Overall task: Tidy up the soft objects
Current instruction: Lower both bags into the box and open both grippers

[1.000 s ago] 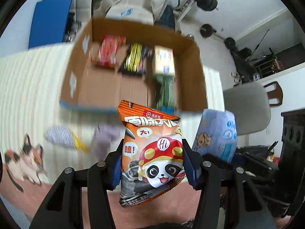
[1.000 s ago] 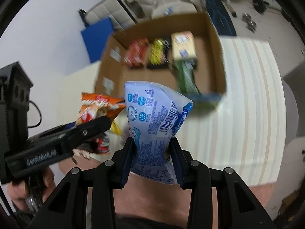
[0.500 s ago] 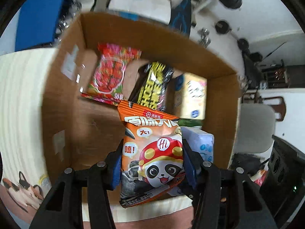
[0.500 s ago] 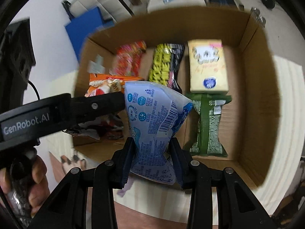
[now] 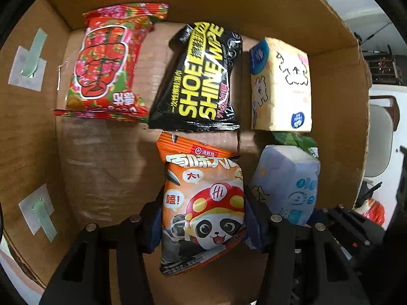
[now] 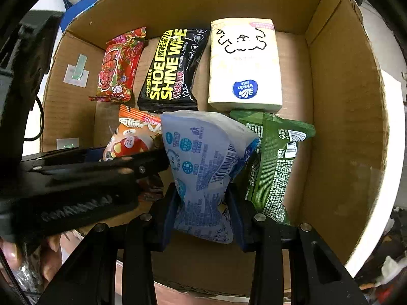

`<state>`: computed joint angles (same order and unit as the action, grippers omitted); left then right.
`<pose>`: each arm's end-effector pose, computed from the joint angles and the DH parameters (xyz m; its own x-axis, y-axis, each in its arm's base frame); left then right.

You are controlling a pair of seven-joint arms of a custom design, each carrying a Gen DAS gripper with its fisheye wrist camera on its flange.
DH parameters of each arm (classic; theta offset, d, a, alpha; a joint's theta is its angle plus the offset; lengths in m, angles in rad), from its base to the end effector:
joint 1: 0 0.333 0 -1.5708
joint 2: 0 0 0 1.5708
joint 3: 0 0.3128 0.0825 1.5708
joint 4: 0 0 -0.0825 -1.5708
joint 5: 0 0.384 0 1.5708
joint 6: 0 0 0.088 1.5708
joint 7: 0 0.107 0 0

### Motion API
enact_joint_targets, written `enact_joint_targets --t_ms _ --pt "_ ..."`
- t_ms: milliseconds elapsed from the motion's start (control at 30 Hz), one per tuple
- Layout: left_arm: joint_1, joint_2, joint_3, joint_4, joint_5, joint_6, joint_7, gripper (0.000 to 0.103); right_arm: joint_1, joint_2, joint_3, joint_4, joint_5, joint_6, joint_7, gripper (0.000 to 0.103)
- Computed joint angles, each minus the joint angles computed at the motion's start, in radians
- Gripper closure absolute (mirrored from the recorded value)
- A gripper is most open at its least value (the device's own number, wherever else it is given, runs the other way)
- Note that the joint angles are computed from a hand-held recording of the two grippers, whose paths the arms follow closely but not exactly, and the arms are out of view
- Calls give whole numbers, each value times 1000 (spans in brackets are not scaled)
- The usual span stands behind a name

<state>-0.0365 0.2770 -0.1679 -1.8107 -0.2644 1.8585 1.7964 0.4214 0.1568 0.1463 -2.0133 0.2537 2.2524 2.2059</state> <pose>0.5867 -0.1365 0.3745 -0.2759 -0.9073 0.3173 -0.9251 0.3402 0.1686 0.4956 0.3217 0.3830 -0.2244 -0.9488 -0.2224 -0.9739 0.2104 0.0850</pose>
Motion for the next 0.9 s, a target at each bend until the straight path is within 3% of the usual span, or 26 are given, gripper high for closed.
enact_joint_targets --t_ms 100,200,233,333,533,767,900 --pt "-13 0 -2 -2 32 -1 -4 51 -3 16 -3 24 -10 -33 -11 62" --pt "-27 -5 -4 -9 62 -8 -29 51 -5 35 -8 51 -27 -61 -13 48" --pt "-29 -7 -4 -7 69 -12 -25 47 -5 40 -8 63 -35 -79 -13 40" --pt "-32 -41 -3 -26 90 24 -3 18 0 51 -14 89 -71 -107 17 22" --pt "-14 -125 8 -68 50 58 15 2 15 12 -18 96 -142 -131 104 0" --pt "-8 -292 32 -200 58 172 2 2 33 -72 -14 71 -260 -150 240 0" --pt "-11 -344 39 -214 61 201 -13 2 36 -121 -1 46 -260 -147 277 0"
